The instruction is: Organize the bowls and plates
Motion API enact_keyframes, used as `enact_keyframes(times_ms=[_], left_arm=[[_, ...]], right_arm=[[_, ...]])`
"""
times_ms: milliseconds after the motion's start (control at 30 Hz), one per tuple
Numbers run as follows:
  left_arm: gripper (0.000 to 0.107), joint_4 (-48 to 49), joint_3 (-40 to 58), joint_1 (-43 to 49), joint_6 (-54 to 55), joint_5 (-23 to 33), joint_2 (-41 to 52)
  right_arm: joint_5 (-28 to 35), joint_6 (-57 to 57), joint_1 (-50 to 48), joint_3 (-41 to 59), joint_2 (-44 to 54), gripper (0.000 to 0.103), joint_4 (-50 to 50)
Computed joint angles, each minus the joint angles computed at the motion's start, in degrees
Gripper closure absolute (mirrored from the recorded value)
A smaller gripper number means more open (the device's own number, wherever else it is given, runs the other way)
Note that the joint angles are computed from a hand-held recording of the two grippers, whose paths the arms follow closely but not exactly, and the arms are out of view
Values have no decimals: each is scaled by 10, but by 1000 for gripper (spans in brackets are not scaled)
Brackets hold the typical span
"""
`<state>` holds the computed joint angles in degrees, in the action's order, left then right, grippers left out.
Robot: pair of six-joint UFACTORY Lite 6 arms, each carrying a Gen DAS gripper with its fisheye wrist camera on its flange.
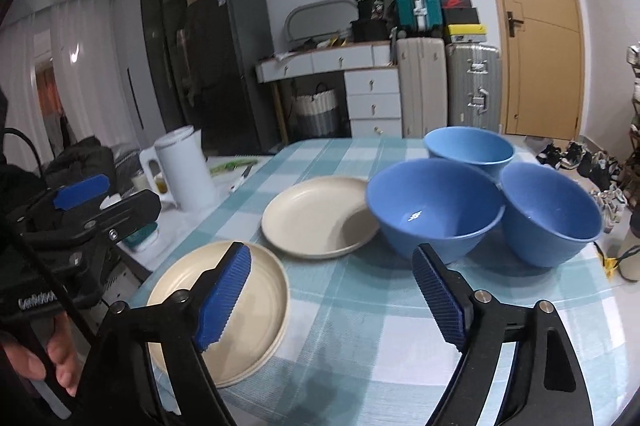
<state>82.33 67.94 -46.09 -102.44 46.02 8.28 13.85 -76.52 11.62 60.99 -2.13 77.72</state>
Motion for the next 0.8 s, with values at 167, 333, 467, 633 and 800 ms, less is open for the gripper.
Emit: enact_keyframes(times_ms=[167, 333, 467, 633, 800], left_arm=[[4, 26, 28, -22, -40, 5, 9], [4, 70, 29, -46, -98, 38, 7], [4, 97, 27, -72, -117, 75, 9], [4, 107, 31, -85, -134, 87, 11], [4, 123, 22, -87, -176, 79, 14]], right_arm=[[21, -137, -46, -45, -66, 10, 138], [61, -242, -99, -89, -133, 1, 225], [79, -218, -138, -102, -166, 1, 187], [102, -200, -184, -108, -182, 1, 158], [136, -165, -236, -103, -175, 1, 119]])
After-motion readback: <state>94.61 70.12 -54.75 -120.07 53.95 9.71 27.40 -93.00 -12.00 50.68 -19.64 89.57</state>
